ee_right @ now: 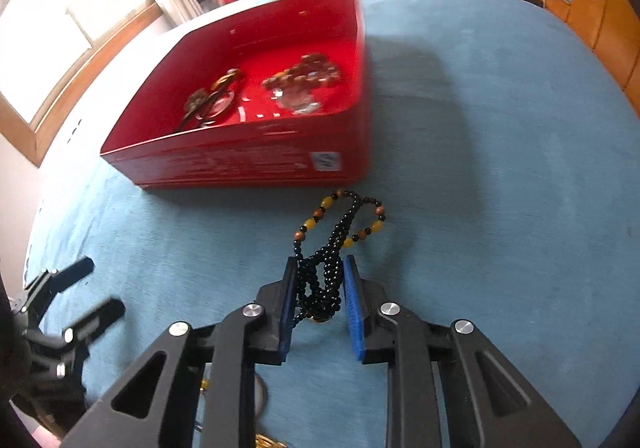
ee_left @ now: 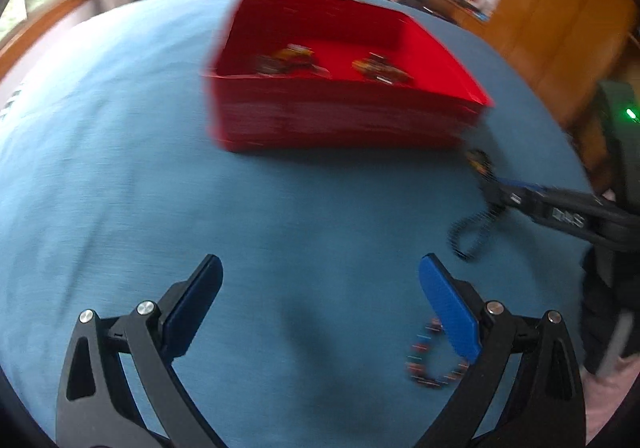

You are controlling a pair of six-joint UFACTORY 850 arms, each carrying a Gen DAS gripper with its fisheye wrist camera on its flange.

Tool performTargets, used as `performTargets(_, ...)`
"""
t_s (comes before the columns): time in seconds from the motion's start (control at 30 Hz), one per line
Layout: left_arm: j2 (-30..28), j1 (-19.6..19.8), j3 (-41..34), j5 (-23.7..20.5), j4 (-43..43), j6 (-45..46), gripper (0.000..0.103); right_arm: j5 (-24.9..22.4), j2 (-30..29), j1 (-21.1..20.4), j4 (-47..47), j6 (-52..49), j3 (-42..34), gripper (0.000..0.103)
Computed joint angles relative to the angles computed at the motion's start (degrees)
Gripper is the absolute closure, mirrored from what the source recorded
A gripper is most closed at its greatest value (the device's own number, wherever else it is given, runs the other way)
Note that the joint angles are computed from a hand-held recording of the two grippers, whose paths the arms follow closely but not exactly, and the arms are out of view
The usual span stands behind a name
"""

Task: Organize jewelry
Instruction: 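Grasp the black bead necklace with the right tool, then grasp the silver ring of the multicolour bracelet with the left tool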

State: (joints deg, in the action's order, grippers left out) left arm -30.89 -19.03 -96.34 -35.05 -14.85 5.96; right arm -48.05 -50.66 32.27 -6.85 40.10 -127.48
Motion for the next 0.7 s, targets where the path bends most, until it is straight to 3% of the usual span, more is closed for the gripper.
performTargets(0.07,-0.66,-0.93,-0.97,-1.6,-1.25,1.85,0.006,1.76,2.42,-0.34,-0.07,0.31,3.98,0.08)
performTargets(0.13,-1.31,-2.1,-1.86,-3.02,-0.94,2.5,0.024,3.1,4.34,-0.61,-0.34,0.58,7.04,0.08)
performTargets(0.27,-3.51,-2.94,-4.3,-7.66,-2.91,3.99,0.032,5.28,7.35,-1.28,-0.12,0.92,11.79,0.08)
performTargets(0.33,-4.43,-3.14,-5.3,-9.3,-3.45,4.2,0.045,5.8,8.26,-1.53,-0.31,1.09,13.08,0.08)
performTargets(0.63,-8.19,-3.61,-10.03,-14.06,-7.16,5.69,0.058,8.63,10.77,-2.8,1.79,0.0,17.55,0.08)
performTargets(0.7,-8.63,-3.83,-10.48,-14.16,-6.51,5.49,0.066,9.14,11.18,-3.03,2.45,-0.54,18.23,0.081)
